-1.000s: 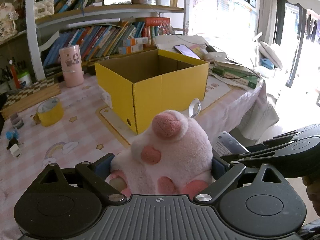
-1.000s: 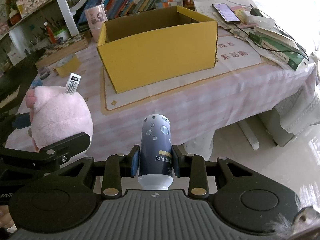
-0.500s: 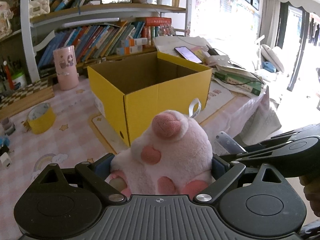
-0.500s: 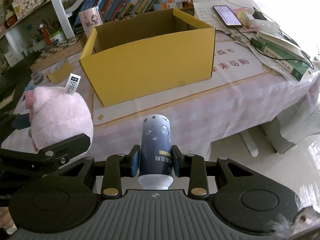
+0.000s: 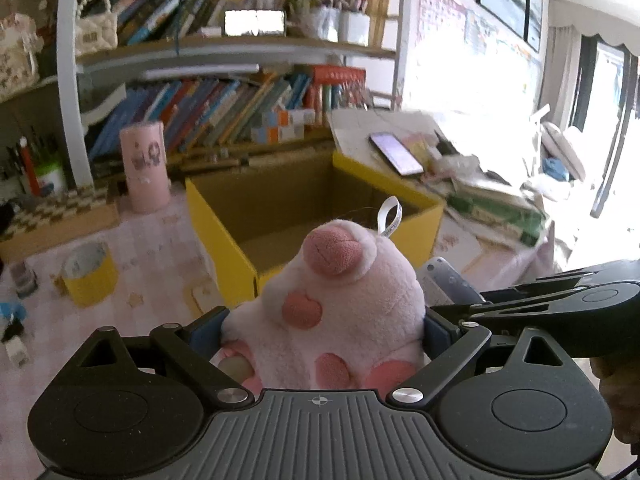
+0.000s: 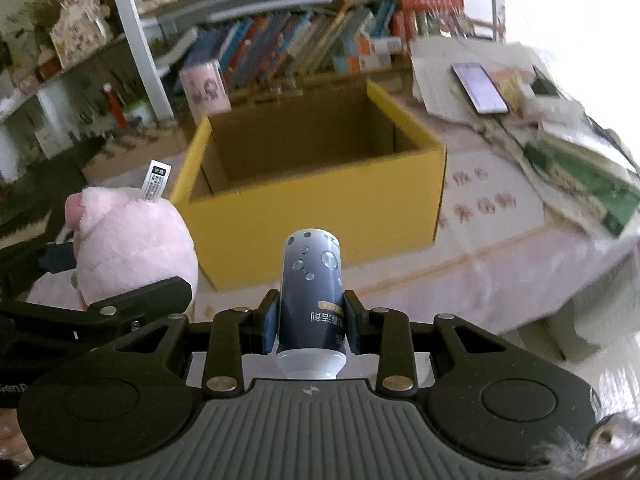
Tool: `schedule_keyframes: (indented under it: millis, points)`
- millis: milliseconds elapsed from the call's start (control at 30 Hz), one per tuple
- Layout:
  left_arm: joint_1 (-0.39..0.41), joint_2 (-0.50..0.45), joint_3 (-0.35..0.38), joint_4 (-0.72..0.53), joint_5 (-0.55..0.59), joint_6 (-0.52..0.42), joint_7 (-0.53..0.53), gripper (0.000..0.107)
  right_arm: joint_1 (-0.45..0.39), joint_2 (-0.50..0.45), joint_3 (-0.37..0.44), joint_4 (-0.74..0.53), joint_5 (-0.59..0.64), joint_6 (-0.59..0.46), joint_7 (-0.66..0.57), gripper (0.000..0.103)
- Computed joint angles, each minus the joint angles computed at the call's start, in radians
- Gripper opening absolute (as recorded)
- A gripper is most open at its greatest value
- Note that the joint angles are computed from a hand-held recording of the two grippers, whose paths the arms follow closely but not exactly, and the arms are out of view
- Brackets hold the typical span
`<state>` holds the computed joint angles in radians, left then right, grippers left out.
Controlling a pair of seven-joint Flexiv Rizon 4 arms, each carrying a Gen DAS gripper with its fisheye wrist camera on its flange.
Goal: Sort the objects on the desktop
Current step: 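Lift and carry the plush pig and spray bottle with both tools toward the yellow box, then lower the plush pig into the box and open the left tool while the right tool releases the bottle inside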
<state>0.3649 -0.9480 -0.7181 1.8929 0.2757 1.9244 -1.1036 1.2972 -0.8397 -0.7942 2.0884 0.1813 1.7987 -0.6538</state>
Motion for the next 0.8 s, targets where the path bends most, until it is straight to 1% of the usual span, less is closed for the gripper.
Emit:
schedule_keyframes:
  millis: [100,233,433,500,567,633,700,800]
  points:
    - [-0.027,0.006,0.011,-0.023,-0.008,0.026,-0.015,0.097,-0.030,0.006,0.004,-0.009,0.000,0.042,-0.031,0.030]
    - [-0.067,0.011,0.033,-0.066,-0.015,0.036,-0.041,0.097,-0.078,0.012,0.022,-0.036,0.009,0.077,-0.099,0.030]
    - [-0.137,0.011,0.074,-0.149,-0.039,0.026,-0.077,0.097,-0.173,0.016,0.069,-0.100,0.024,0.104,-0.210,0.030]
    - [-0.161,0.005,0.085,-0.185,-0.058,0.011,-0.087,0.097,-0.219,0.021,0.099,-0.127,0.023,0.111,-0.242,0.030]
    - [-0.185,-0.005,0.095,-0.230,-0.079,-0.013,-0.090,0.097,-0.282,0.030,0.145,-0.163,0.011,0.110,-0.270,0.030]
    - [-0.218,-0.013,0.121,-0.269,-0.105,-0.025,-0.089,0.097,-0.344,0.030,0.190,-0.203,-0.002,0.108,-0.295,0.030]
    - [-0.250,-0.029,0.143,-0.317,-0.133,-0.047,-0.083,0.097,-0.399,0.022,0.224,-0.251,-0.022,0.089,-0.314,0.030]
    - [-0.306,-0.051,0.187,-0.395,-0.198,-0.106,-0.073,0.097,-0.516,0.013,0.314,-0.326,-0.083,0.048,-0.334,0.030]
